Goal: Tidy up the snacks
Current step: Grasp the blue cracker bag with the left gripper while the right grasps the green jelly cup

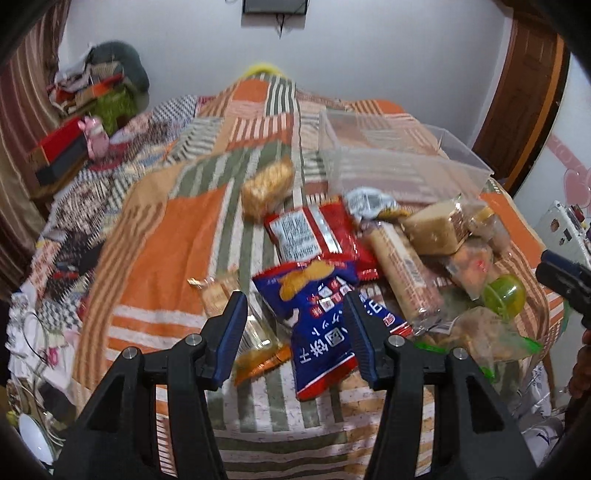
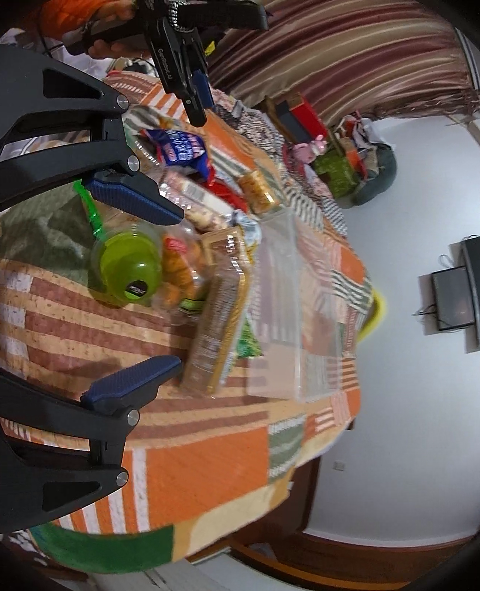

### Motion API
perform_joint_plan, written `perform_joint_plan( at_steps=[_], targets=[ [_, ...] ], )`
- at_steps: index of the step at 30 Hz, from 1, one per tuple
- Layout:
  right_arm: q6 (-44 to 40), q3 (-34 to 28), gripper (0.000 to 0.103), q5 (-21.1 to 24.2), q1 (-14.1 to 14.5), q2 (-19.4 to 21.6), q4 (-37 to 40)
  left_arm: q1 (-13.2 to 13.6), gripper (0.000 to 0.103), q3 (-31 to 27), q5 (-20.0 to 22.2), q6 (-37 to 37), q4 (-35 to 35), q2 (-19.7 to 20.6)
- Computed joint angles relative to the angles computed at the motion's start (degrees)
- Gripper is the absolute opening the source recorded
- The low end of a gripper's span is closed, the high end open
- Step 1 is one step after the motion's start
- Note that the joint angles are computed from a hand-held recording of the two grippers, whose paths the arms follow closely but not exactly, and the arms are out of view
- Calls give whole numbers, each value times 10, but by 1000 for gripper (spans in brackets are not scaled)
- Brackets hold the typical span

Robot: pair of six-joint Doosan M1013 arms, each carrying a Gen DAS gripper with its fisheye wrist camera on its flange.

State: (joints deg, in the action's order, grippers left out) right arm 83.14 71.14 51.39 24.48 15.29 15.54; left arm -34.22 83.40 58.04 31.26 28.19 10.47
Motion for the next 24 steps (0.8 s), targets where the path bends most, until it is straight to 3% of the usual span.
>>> perform_joint_plan(
  at_steps=[7, 16, 21, 24],
  targets=[
    [-7, -10, 69, 42, 1, 17, 16, 9, 55, -11, -15, 38, -49, 16],
    [-11, -22, 69, 84, -5, 35, 48, 10, 72, -14, -32, 49, -59, 28],
    [-24, -33, 46, 118, -8, 47, 72, 10, 82, -14, -36, 61, -69, 32],
    [-23, -30, 46, 113, -8, 45, 75, 22, 85, -11, -44, 60, -102, 33]
  ],
)
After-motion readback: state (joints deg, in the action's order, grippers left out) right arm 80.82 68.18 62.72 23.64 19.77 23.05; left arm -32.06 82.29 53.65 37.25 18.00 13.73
